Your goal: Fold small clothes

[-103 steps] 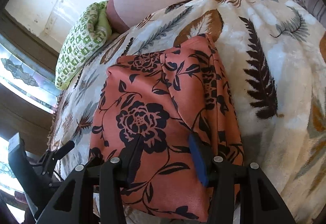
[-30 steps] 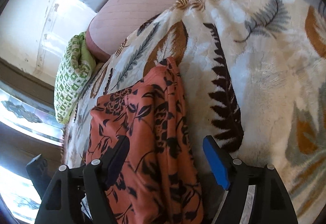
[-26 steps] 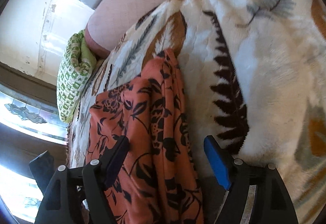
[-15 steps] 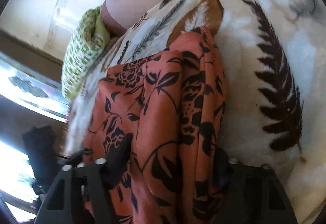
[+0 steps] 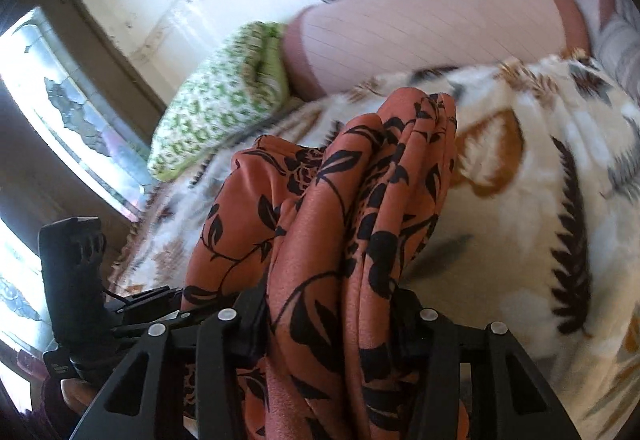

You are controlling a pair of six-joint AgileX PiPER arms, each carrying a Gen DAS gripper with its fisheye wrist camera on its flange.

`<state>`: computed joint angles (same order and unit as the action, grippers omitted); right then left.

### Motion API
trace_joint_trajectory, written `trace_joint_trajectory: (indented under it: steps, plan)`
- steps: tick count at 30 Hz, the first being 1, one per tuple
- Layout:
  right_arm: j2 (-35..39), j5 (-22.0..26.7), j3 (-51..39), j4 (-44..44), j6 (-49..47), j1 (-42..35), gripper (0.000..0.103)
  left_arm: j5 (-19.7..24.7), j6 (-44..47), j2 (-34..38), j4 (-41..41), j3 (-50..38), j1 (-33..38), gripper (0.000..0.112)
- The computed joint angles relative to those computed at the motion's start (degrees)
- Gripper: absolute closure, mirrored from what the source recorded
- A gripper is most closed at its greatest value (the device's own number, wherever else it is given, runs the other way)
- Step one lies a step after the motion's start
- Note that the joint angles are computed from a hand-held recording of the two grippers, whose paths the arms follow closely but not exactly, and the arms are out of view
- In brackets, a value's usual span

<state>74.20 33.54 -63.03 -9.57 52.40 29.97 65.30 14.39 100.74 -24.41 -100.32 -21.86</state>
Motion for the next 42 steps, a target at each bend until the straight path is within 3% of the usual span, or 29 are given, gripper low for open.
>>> trace_joint_trajectory:
  steps: [14, 25, 29, 33, 38, 42]
  plan:
    - [12.11, -2.61, -13.59, -8.40, 11.46, 10.39, 0.054, 1.78, 1.38, -5.49, 3.64, 0.49, 9.89, 0.071]
    - [17.56, -9.20, -8.13, 1.33, 9.13, 9.44, 0.054, -2.50, 2.61, -4.12, 6.87, 11.43, 10.70, 0.070]
    - [19.56, -13.17, -3.24, 3.75, 9.90, 8.17, 0.054, -6.68, 2.11, -3.82, 6.79, 15.64, 11.23, 0.054]
    - [18.70, -19.20, 1.96, 15.45, 1.01, 5.62, 0.051, -7.39, 0.81, -3.55, 7.68, 16.08, 11.37, 0.042]
    - [19.99, -9.37, -4.10, 5.61, 9.06, 7.55, 0.035, -4.87, -1.39, -4.10, 9.21, 15.05, 11.45, 0.038]
    - [19.04, -3.42, -6.77, 2.89, 12.17, 8.60, 0.034, -4.12, -3.60, -7.04, 12.26, 15.37, 11.36, 0.038]
